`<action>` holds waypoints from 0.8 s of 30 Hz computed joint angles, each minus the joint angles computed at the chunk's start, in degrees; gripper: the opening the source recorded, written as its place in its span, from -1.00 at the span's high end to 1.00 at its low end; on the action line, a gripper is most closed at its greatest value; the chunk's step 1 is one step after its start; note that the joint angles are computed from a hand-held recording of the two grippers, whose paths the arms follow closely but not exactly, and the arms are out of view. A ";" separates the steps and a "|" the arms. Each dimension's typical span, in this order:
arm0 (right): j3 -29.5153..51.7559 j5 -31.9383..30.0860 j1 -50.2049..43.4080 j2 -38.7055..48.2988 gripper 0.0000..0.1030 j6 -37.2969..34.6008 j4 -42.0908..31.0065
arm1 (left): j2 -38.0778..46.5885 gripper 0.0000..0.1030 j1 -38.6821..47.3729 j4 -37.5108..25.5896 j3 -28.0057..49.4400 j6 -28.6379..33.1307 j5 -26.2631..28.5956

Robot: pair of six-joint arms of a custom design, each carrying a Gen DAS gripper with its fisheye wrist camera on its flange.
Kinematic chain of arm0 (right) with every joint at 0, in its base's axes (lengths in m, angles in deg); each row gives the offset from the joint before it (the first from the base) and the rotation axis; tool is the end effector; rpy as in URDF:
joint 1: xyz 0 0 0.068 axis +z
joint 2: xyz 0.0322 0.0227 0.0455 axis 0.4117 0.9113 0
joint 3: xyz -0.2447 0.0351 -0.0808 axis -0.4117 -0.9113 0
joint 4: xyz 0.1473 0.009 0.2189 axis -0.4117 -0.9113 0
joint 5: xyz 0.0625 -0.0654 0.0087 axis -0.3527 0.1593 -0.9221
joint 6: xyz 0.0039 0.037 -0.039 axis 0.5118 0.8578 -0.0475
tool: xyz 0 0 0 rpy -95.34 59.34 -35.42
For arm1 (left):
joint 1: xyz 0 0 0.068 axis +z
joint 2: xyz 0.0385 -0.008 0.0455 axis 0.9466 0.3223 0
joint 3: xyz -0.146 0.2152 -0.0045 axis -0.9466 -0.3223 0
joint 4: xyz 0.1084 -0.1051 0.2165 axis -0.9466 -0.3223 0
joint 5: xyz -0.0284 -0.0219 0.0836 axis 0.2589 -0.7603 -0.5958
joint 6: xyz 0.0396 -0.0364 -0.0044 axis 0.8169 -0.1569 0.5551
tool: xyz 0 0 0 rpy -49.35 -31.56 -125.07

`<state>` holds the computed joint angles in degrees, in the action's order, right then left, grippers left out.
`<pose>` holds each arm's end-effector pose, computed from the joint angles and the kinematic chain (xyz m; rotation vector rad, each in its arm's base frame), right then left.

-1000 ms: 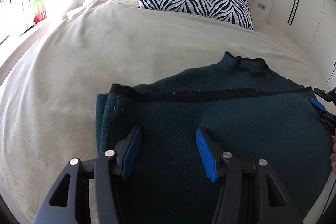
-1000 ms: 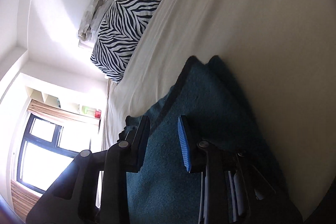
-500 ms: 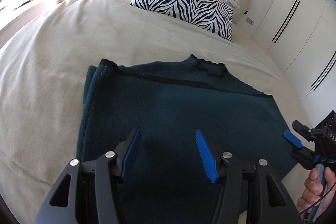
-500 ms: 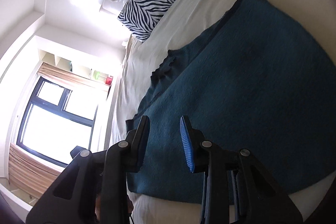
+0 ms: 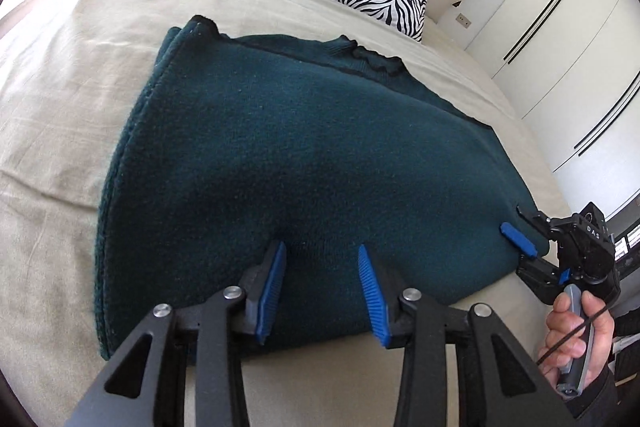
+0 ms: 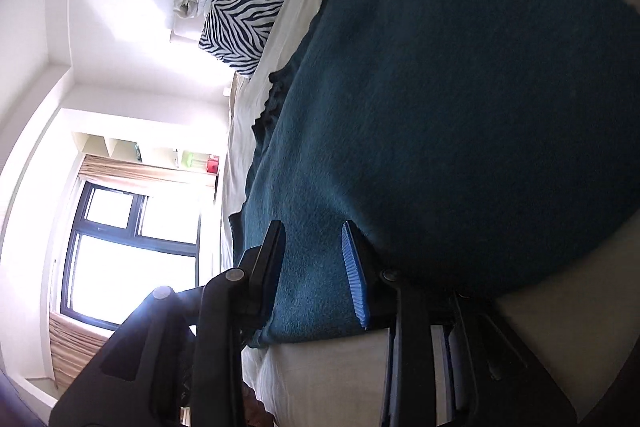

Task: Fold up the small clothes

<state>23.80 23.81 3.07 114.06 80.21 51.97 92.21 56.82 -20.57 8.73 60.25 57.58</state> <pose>0.2963 -0.0822 0.1511 0.6509 2.2980 1.3698 0.3127 -0.0875 0.1710 -0.1325 2.5035 -0.5321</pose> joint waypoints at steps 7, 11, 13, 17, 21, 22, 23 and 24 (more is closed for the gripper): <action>5.47 2.33 -16.42 1.61 0.44 -4.91 -6.65 | -3.36 0.21 -1.03 -3.10 -1.82 3.22 -4.65; 6.87 1.63 -18.22 -1.18 0.43 -7.65 -11.63 | -4.12 0.21 -1.86 -4.51 -1.75 3.88 -7.36; 5.00 0.59 -14.09 -4.29 0.42 -5.14 -10.09 | -4.13 0.20 -2.30 -4.72 -1.77 4.01 -8.22; 3.75 2.39 1.41 -7.95 0.42 1.08 -7.09 | -3.67 0.20 -2.76 -4.67 -1.58 4.22 -9.02; 1.32 5.37 14.94 -6.20 0.42 7.68 0.38 | -3.62 0.20 -2.86 -4.70 -1.51 4.08 -8.97; 1.34 6.28 17.48 -4.94 0.42 8.34 1.29 | -3.57 0.20 -2.88 -4.63 -1.52 4.09 -8.93; 1.70 6.67 19.57 -3.34 0.42 8.44 1.82 | -3.65 0.20 -2.88 -4.48 -1.71 4.08 -8.85; 1.65 7.50 21.79 -2.00 0.42 9.16 2.98 | -3.72 0.20 -2.88 -4.38 -1.86 4.11 -8.80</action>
